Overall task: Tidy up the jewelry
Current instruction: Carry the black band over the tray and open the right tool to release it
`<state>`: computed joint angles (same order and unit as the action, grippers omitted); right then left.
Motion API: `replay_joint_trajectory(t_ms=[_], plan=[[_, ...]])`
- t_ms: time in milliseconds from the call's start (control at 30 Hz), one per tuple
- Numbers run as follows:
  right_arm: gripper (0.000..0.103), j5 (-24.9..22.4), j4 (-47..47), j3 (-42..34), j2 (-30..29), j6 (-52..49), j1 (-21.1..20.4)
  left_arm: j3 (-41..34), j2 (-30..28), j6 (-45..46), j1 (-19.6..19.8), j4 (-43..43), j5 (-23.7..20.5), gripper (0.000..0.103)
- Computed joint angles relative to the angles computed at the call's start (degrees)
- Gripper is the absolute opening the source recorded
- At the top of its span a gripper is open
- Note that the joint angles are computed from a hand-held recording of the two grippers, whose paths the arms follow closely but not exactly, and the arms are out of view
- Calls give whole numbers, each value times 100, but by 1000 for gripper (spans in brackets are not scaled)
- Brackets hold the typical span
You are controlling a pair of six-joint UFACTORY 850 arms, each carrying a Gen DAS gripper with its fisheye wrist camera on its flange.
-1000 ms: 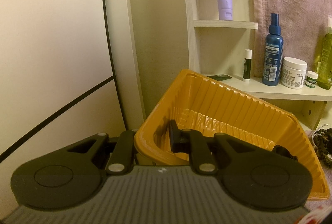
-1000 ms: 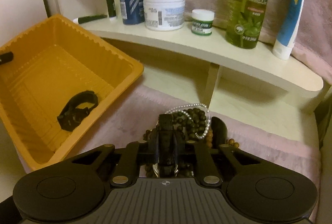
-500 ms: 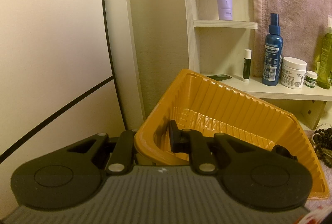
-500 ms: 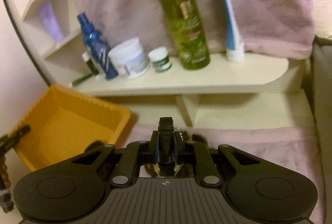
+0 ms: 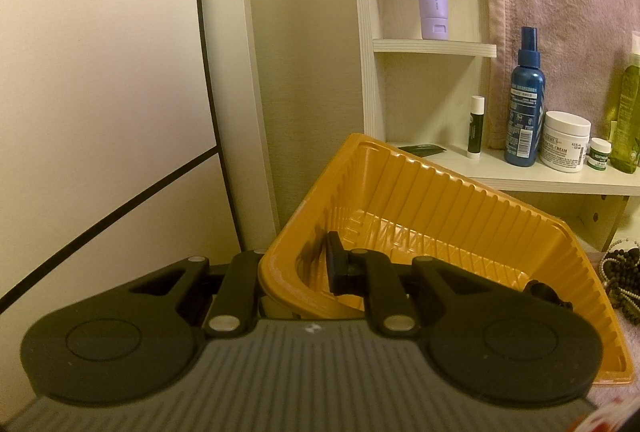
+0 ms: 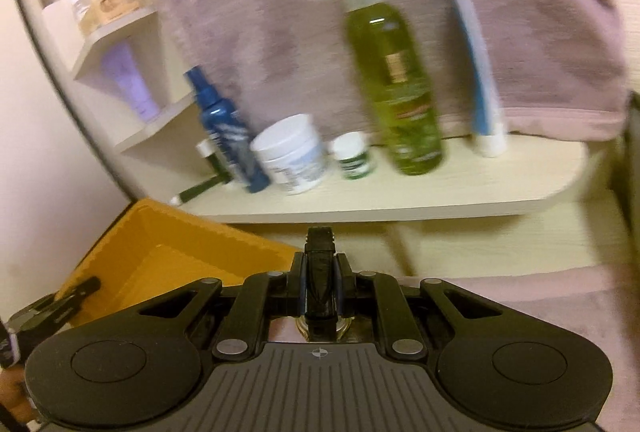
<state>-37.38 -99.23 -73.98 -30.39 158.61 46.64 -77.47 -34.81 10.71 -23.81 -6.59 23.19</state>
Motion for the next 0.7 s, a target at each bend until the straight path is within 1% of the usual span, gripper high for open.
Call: replay_joint_trajectory(t_ms=[100, 367, 467, 567, 633, 700], plan=[[13, 308, -349, -338, -242, 163, -43, -6, 9, -22, 3, 37, -31, 13], [13, 1290, -1510, -1364, -1064, 1238, -117, -33, 9, -72, 14, 111, -89, 13], [13, 1609, -1665, -1709, -1349, 1473, -128, -43, 8, -105, 22, 158, -114, 13], [13, 1849, -1559, -2007, -1593, 1373, -134, -53, 7, -112, 26, 177, -129, 13], [13, 1953, -1031, -2175, -1711, 822, -120, -53, 7, -112, 26, 177, -129, 13], [13, 2005, -700, -2301, -1808, 457, -129, -54, 7, -109, 26, 174, -131, 13]])
